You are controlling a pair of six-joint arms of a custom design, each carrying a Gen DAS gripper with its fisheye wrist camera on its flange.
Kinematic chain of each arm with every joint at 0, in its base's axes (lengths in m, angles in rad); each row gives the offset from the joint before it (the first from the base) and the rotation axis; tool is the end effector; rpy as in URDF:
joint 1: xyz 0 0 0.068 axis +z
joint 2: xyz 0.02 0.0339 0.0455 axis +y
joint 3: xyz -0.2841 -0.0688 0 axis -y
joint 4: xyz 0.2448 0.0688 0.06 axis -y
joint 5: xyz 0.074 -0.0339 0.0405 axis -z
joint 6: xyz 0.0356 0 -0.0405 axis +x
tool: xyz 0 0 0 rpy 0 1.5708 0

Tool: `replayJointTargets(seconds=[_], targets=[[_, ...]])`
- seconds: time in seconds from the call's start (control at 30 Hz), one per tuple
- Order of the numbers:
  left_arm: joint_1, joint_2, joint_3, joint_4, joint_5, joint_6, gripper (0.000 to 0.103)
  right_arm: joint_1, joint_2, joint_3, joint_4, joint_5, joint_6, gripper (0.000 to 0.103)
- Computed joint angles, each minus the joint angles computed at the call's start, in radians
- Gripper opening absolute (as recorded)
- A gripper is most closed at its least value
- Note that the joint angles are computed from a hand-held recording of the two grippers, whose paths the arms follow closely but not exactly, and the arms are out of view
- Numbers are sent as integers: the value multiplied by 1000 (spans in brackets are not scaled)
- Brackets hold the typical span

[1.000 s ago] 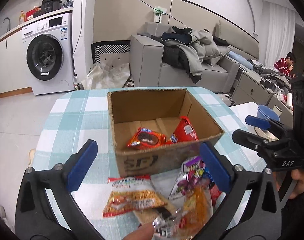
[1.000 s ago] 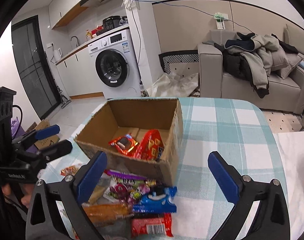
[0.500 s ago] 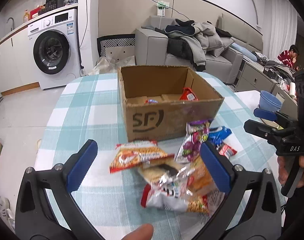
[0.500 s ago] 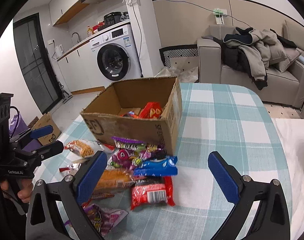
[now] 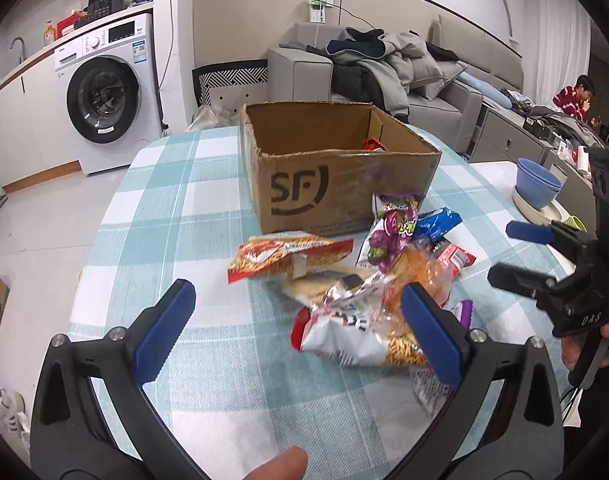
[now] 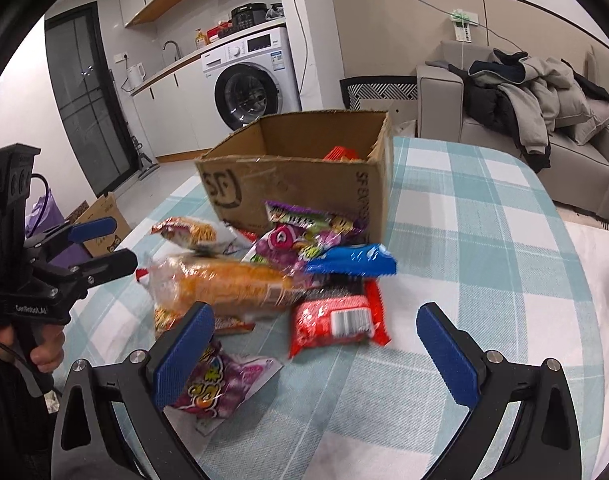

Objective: Organize snacks
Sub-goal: 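Move both tools back toward the snack pile, then grasp the purple candy bag with the right tool while the left tool grasps the noodle-snack bag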

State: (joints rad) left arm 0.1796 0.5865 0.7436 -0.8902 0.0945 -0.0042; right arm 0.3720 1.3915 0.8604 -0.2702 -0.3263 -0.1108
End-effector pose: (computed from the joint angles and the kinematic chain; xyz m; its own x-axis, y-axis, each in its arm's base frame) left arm 0.0961 0.0140 0.2951 -0.6580 -0.1237 -0.7428 -0.1116 0.9915 -0.0663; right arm 0.2621 0.1145 0.2434 -0.6040 -0.3481 -0.7170 -0.6227 0.7676 0.1519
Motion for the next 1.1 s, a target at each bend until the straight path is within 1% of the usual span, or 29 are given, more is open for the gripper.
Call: replayJointTargets(seconds=[0.1,0.2,0.3,0.43,0.67,0.7,0.8,0.9,1.0,1.1], targets=[[45,-20,-1,-21,39,17,102,22,-16,-26,7,16,-8,103],[72,-42,0,-52,65,30,102,29,-35,-47,3,-3,-20,103],[78,-67,-5,-76,70,33,102,39,-47,-73,5,-14,-33,103],[50,-86,-13,-93,51,16,102,64,-52,-98,9,-28,-54,103],[-45,-95,-27,-93,-20,-27,102,145,-31,-116,-5,-18,-107,103],[-39,-93,-29,-93,-15,-25,102,151,-24,-118,1,-16,-106,103],[27,-89,-34,-97,44,12,102,164,17,-106,-2,-16,-98,103],[46,-87,-38,-94,51,22,102,170,36,-104,3,-24,-99,103],[85,-75,-43,-91,85,43,102,173,60,-89,-11,-26,-106,103],[78,-73,-49,-86,79,38,102,175,83,-77,-16,-45,-89,103]])
